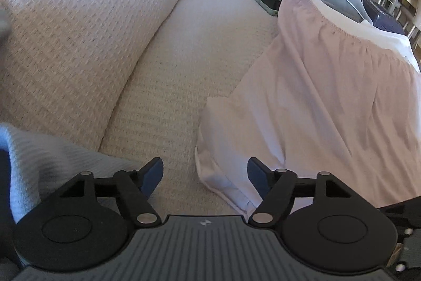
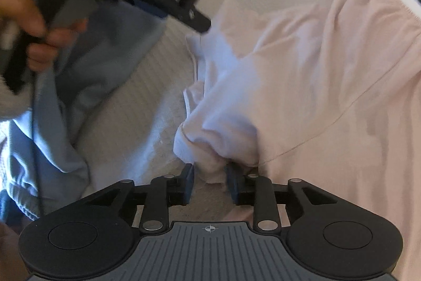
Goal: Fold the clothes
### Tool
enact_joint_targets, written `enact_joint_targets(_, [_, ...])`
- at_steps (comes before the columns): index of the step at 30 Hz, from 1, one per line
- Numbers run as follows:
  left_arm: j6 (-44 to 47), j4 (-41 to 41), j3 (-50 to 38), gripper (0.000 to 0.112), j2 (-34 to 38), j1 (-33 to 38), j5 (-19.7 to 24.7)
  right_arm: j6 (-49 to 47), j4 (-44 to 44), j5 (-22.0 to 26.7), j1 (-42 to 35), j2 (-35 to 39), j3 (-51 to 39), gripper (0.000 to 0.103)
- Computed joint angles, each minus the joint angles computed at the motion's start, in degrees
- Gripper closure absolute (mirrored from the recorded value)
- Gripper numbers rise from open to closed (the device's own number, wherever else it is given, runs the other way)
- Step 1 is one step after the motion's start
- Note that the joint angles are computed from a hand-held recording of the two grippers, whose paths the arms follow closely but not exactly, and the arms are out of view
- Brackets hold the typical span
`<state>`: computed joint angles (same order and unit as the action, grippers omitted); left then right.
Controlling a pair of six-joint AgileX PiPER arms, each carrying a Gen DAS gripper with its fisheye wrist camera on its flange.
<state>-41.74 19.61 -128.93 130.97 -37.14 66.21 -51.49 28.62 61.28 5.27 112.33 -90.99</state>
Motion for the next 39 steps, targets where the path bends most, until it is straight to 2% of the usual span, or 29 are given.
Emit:
enact_joint_targets(2, [-1.0,0.1,2.3,0.042,-1.4,0.1,-1.1,-1.8,0.0,-2.3,0.5,-0.1,1.8,0.076])
enact_joint_targets(5, [-2.3,-0.4,5.3,0.042,-3.2,0.5,-3.4,-1.7,-0.4,-3.4,-0.1,-1.7,3.1,0.098])
enact_joint_targets(11, [-2.0,-0.4,6.2,0.042,-3.9,0.8,-4.4,-2.3,4.7,4.7,-8.6,-6.7,3.5,0.099])
enact_joint_targets(15, [-1.1,-0.5,5.9,0.038,-3.2,1.0,-3.9,0.1,2.2,2.9,-12.1,-9.8,5.0,0.099])
enact_joint_targets(17, [0.1,-1.1,5.7,0.038,-2.8,1.0,-4.7,0.7,1.3,5.3,-12.9,-8.1,2.9,0.098])
enact_joint_targets(18, [1.4,-1.8,5.9,0.038,-2.7,1.1,-5.8,0.3,1.7,6.8,-13.4,-7.3,2.1,0.098])
enact_joint_targets(20, [4.8,-5.0,8.6,0.038,-3.6,1.9,-10.2,0.1,2.6,6.6,-13.7,-7.3,2.5,0.097])
enact_joint_targets(23, [12.1,-12.0,14.1,0.037,-5.5,3.3,-18.6,-0.4,2.6,5.0,-13.6,-8.2,3.8,0.097])
enact_joint_targets(25, [17.0,-15.4,12.1,0.03,-3.6,3.7,-18.2,0.0,2.3,5.2,-13.6,-8.5,3.9,0.097])
enact_joint_targets(27, [17.8,-14.9,9.9,0.03,-1.6,3.4,-17.2,0.6,2.0,4.4,-13.4,-8.4,4.4,0.097])
enact_joint_targets(31, [20.2,-16.2,8.9,0.03,0.4,4.0,-18.4,2.3,1.4,3.9,-13.0,-8.5,5.1,0.096])
enact_joint_targets(35, [20.9,-12.2,8.0,0.028,1.3,3.3,-18.0,2.9,1.1,4.2,-12.6,-8.3,4.7,0.096])
enact_joint_targets(39, [26.2,-14.7,7.3,0.025,1.1,4.1,-16.2,3.2,1.0,3.7,-12.4,-8.4,5.1,0.096])
